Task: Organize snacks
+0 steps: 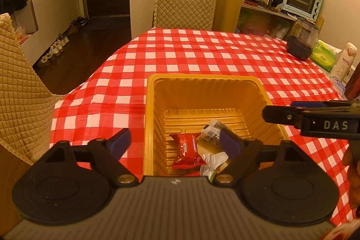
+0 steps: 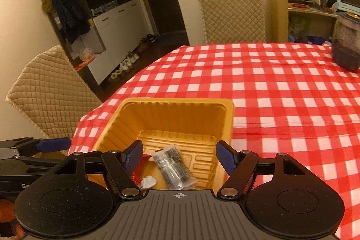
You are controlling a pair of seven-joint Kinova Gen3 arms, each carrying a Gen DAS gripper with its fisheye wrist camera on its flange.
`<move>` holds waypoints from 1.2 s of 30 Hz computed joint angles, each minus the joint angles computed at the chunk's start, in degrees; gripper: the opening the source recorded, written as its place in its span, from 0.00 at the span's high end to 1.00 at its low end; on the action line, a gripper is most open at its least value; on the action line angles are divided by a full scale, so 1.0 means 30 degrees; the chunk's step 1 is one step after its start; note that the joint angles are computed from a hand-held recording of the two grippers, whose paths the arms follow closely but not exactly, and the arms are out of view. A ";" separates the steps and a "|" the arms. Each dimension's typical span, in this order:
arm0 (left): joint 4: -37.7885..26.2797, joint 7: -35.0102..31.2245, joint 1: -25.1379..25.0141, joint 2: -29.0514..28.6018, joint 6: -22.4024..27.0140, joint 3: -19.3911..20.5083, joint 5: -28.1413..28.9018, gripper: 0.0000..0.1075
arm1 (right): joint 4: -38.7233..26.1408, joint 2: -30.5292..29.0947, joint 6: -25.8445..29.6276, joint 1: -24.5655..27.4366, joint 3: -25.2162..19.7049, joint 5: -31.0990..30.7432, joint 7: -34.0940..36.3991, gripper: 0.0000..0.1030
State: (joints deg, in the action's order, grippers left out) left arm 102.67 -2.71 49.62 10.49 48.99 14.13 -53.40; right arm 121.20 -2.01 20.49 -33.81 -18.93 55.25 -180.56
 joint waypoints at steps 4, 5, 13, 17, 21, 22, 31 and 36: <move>0.0002 0.0976 0.0694 -0.0068 0.1450 0.0180 -0.0672 0.07 | 0.0031 -0.0600 0.0834 -0.0073 -0.0232 -0.1642 0.1218 0.30; -0.0013 0.1196 0.0848 -0.0093 0.1846 0.0267 -0.0830 0.05 | 0.0015 -0.0788 0.1075 -0.0067 -0.0304 -0.2275 0.1702 0.30; -0.0379 0.1689 0.1410 -0.0703 0.3830 0.1270 -0.0265 0.05 | 0.0083 -0.2558 0.3295 0.0463 -0.1870 -0.5530 0.3307 0.25; -0.0673 0.2201 0.2107 -0.0926 0.5146 0.1908 -0.0280 0.05 | -0.0041 -0.3570 0.4454 0.0795 -0.2845 -0.6938 0.4041 0.24; -0.1354 0.2748 0.2706 -0.1142 0.6338 0.2422 0.0511 0.05 | -0.0117 -0.4763 0.5494 0.1104 -0.3777 -0.8413 0.4605 0.23; -0.1553 0.3040 0.2911 -0.1145 0.6768 0.2562 0.0618 0.05 | -0.0141 -0.5064 0.5697 0.1169 -0.3937 -0.8808 0.4791 0.23; -0.2928 0.5394 0.5331 -0.0905 1.0132 0.3601 0.0677 0.05 | -0.0567 -0.7458 0.7993 0.2078 -0.5987 -1.1640 0.6362 0.23; -0.3766 0.6277 0.6906 -0.0434 1.1686 0.3927 0.0447 0.05 | -0.0922 -0.8951 0.9374 0.2638 -0.7007 -1.3329 0.7276 0.23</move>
